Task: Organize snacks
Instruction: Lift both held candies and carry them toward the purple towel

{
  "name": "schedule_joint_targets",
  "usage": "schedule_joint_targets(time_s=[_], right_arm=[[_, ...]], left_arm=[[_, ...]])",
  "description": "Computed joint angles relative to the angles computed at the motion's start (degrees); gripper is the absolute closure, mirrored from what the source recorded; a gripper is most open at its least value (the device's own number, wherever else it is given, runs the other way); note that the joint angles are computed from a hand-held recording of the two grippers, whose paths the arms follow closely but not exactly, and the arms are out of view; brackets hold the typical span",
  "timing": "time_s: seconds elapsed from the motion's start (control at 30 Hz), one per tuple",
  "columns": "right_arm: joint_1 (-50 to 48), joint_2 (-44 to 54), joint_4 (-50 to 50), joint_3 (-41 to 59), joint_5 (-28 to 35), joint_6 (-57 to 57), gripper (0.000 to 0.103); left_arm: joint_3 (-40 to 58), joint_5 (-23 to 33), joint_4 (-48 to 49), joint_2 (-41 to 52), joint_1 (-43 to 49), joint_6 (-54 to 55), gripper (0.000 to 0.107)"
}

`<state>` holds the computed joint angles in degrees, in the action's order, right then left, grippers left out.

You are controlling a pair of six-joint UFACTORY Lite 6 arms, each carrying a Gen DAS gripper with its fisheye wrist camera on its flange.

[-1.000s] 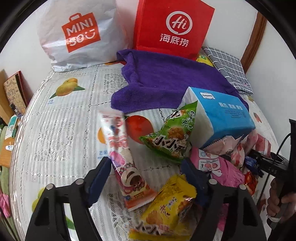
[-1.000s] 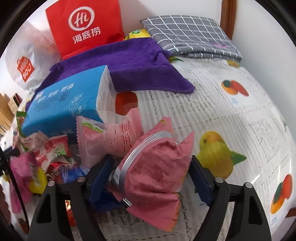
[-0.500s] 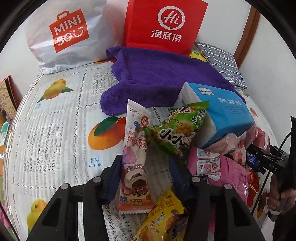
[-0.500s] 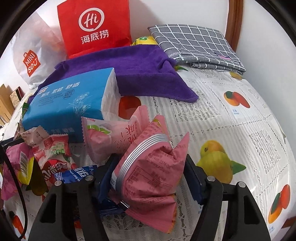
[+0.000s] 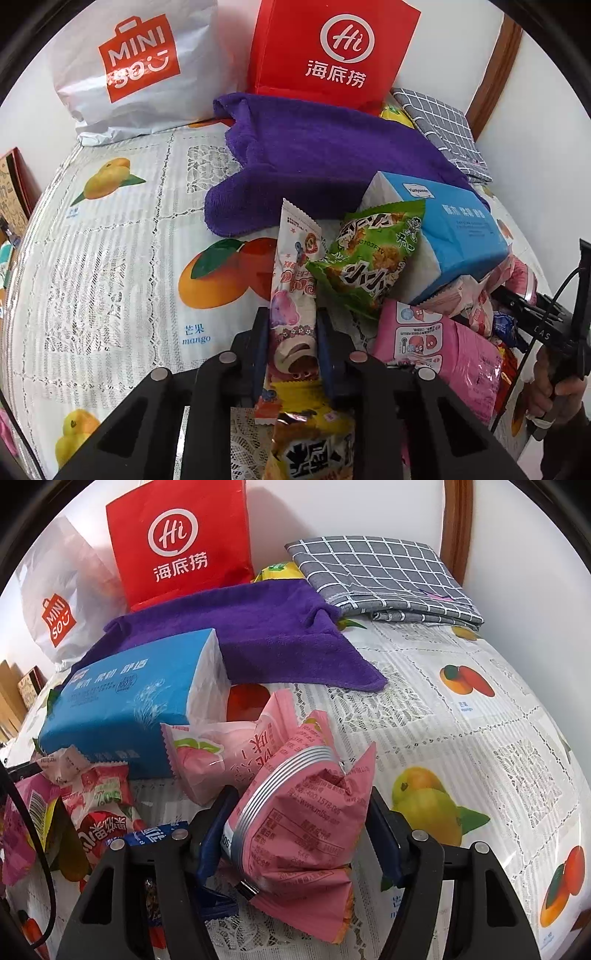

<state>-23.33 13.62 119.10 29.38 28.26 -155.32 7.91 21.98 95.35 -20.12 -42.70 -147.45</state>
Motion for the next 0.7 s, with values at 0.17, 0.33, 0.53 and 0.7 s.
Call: schedule_joint_targets(time_s=[0.17,0.33,0.53,0.7], right_arm=[[-0.04,0.01,0.3,-0.06,0.27,-0.21,0.037],[-2.06,-0.12,-3.59,0.14,1.82,3.21,0.037],[-3.67,-0.38,-6.21,0.31,2.8,5.79,0.037],[-4.53,-1.31,-8.03,-0.03,3.67,7.42,0.037]], left_arm=[[-0.81,-0.87,1.27,-1.22,0.97,-0.68,0.085],[-1.33,-1.09,-0.42,-2.88,0.96,1.2,0.085],[-2.45,-0.74,-3.64,-6.45,0.76,4.33,0.085],[-2.64,-0.51,-4.77,-7.25,0.46,5.27,0.085]])
